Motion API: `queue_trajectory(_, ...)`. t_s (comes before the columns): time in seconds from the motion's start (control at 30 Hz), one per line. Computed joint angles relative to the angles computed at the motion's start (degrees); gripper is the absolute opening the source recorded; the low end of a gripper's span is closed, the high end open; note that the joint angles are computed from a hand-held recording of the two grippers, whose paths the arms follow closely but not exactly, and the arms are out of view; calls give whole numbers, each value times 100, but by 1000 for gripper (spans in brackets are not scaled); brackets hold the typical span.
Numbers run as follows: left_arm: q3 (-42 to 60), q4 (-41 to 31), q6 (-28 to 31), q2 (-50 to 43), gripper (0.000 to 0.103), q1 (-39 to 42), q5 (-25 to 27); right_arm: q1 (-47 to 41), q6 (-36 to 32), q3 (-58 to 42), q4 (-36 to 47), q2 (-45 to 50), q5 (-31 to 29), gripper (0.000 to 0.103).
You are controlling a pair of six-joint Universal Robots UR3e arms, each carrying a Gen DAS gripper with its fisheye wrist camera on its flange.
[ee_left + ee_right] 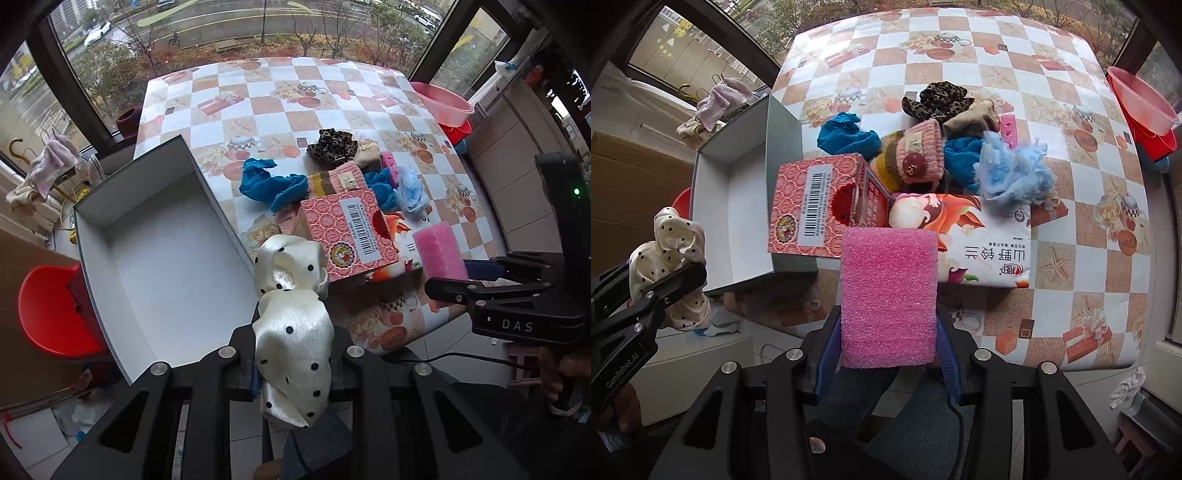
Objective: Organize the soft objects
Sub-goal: 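Lift scrunchie and sponge with both tools and carry them over the white box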
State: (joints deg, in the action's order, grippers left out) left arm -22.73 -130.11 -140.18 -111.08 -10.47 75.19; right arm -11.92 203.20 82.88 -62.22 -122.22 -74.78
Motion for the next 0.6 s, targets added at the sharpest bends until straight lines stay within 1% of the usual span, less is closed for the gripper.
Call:
queue_trajectory(0.07,-168,108,37,92,26,267,-72,482,364,-258,-314,410,-185,49)
queue_trajectory(0.2,-454,316,-13,202,26,768,-171,1106,713,-850,-714,1212,-432,49)
queue_trajectory(0.37,-989,648,-82,382,26,1271,-145,1547,798,-1774,-896,2159,-566,49)
queue_trajectory(0.6,-1829,1069,-111,683,26,1699,-134,2049,636,-3251,-715,3463,-634,49)
